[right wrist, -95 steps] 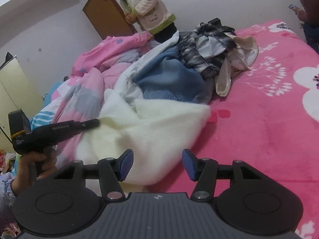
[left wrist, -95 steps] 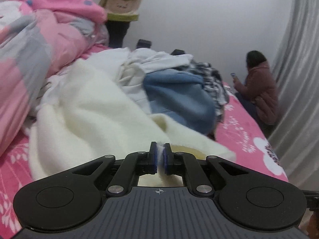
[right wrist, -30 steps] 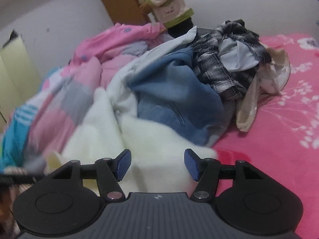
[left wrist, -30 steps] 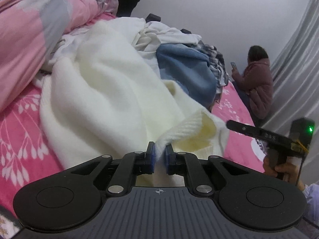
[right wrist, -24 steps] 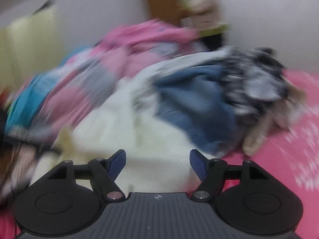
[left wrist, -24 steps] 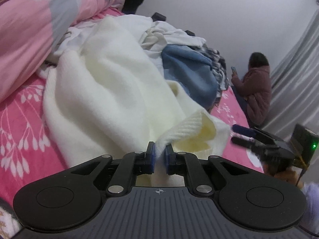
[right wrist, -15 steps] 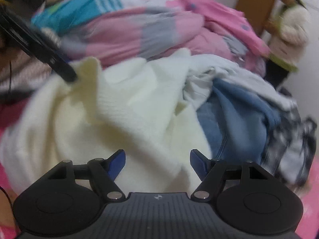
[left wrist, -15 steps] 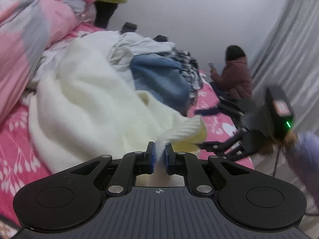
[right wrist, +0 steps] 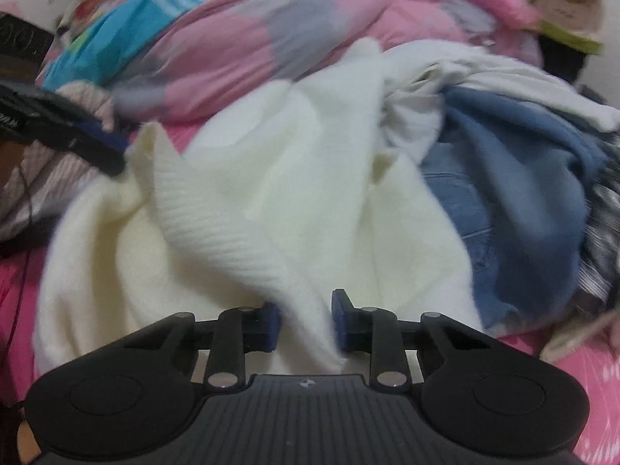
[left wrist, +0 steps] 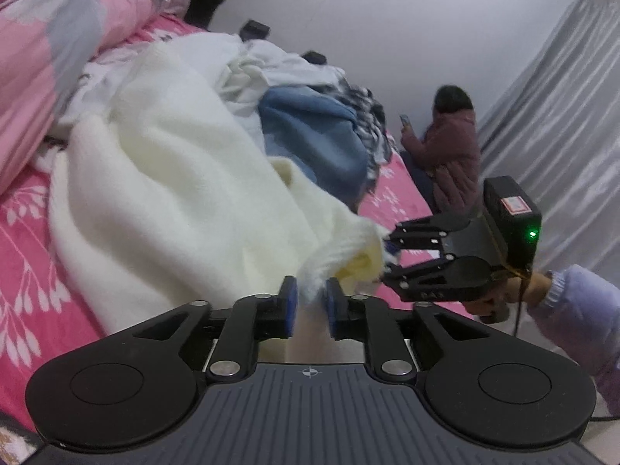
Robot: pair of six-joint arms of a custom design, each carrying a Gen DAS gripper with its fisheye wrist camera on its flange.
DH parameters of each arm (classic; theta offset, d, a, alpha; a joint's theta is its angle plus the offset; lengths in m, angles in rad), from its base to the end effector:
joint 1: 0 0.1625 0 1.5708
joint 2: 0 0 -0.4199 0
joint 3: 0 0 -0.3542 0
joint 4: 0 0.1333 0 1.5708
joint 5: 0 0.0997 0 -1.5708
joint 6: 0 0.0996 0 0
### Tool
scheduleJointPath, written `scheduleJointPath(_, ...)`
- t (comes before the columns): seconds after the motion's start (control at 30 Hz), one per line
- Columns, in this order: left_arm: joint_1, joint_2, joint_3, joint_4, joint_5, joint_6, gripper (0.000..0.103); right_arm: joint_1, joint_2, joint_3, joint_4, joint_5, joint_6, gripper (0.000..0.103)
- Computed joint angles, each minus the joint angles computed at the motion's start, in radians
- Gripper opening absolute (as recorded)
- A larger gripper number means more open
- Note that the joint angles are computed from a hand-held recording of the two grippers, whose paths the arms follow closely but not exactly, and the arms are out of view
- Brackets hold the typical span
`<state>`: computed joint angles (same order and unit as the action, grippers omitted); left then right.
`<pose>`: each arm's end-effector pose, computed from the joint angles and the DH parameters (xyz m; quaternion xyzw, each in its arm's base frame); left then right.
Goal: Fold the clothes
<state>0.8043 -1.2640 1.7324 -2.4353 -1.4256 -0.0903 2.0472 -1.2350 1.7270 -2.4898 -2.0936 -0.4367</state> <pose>-0.2909 -0.5151 0.3504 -0.3109 -0.9272 0.2080 0.0168 0.3389 -0.4745 0.3544 0.3671 -0.8715 0.2097 0.2485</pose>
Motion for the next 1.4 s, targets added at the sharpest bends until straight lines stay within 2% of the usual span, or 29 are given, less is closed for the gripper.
scheduleJointPath(0.07,-0.004,0.004,-0.012,0.030,-0.014,0.009,0.036,-0.002,-0.006,0.022,-0.049,0.004,0.024,0.029)
scheduleJointPath(0.13,-0.007,0.013,-0.024,0.056,-0.027,-0.005,0.041,0.004,-0.013,0.051,-0.108,-0.003,0.028,0.029)
scheduleJointPath(0.2,-0.007,0.027,-0.035,0.073,-0.039,-0.016,0.056,0.009,-0.007,0.060,-0.153,-0.011,0.020,0.028)
scheduleJointPath(0.27,-0.007,0.044,-0.045,0.076,-0.048,-0.040,0.060,0.008,0.001,0.061,-0.175,-0.009,0.029,0.027)
scheduleJointPath(0.3,-0.009,0.056,-0.057,0.091,-0.047,-0.049,0.066,0.007,0.003,0.065,-0.193,-0.007,0.030,0.027)
scheduleJointPath(0.4,-0.007,0.100,-0.088,0.122,-0.024,-0.086,0.067,0.001,0.005,0.076,-0.230,0.013,0.040,0.026)
scheduleJointPath(0.43,-0.005,0.115,-0.098,0.137,-0.011,-0.105,0.066,-0.003,0.004,0.078,-0.234,0.022,0.043,0.026)
scheduleJointPath(0.47,-0.002,0.129,-0.110,0.154,0.000,-0.124,0.060,-0.005,0.004,0.081,-0.241,0.026,0.044,0.026)
scheduleJointPath(0.5,0.004,0.137,-0.120,0.181,-0.001,-0.143,0.049,-0.006,0.002,0.085,-0.243,0.028,0.044,0.026)
scheduleJointPath(0.53,0.009,0.140,-0.124,0.199,-0.005,-0.155,0.044,-0.008,0.000,0.090,-0.244,0.031,0.043,0.026)
scheduleJointPath(0.57,0.012,0.139,-0.127,0.216,-0.001,-0.156,0.035,-0.009,-0.002,0.094,-0.244,0.033,0.042,0.026)
scheduleJointPath(0.6,0.010,0.134,-0.125,0.225,0.018,-0.153,0.021,-0.011,-0.004,0.099,-0.244,0.036,0.041,0.026)
scheduleJointPath(0.7,-0.006,0.100,-0.074,0.160,0.103,-0.174,0.014,-0.014,-0.010,0.120,-0.281,0.038,0.044,0.025)
scheduleJointPath(0.8,-0.052,0.063,0.001,0.038,0.221,-0.067,0.013,-0.008,-0.013,0.142,-0.352,0.035,0.046,0.024)
scheduleJointPath(0.87,-0.092,0.042,0.052,-0.056,0.279,0.062,0.012,0.015,-0.005,0.152,-0.417,0.009,0.017,0.024)
scheduleJointPath(0.93,-0.135,0.021,0.116,-0.187,0.335,0.208,0.012,0.046,0.009,0.173,-0.522,-0.031,-0.044,0.023)
scheduleJointPath(1.0,-0.179,0.011,0.185,-0.352,0.392,0.374,0.012,0.069,0.022,0.188,-0.616,-0.061,-0.065,0.021)
scheduleJointPath(1.07,-0.212,0.014,0.236,-0.503,0.418,0.527,0.012,0.102,0.059,0.203,-0.785,-0.116,-0.142,0.021)
scheduleJointPath(1.1,-0.224,0.015,0.254,-0.559,0.422,0.570,0.012,0.119,0.083,0.204,-0.875,-0.139,-0.188,0.021)
scheduleJointPath(1.2,-0.252,0.016,0.277,-0.695,0.428,0.654,0.012,0.159,0.133,0.187,-1.046,-0.171,-0.259,0.021)
scheduleJointPath(1.3,-0.274,0.013,0.281,-0.788,0.429,0.738,0.012,0.185,0.151,0.159,-1.104,-0.177,-0.292,0.020)
scheduleJointPath(1.4,-0.302,0.039,0.275,-0.916,0.432,0.891,0.012,0.210,0.165,0.120,-1.129,-0.189,-0.327,0.019)
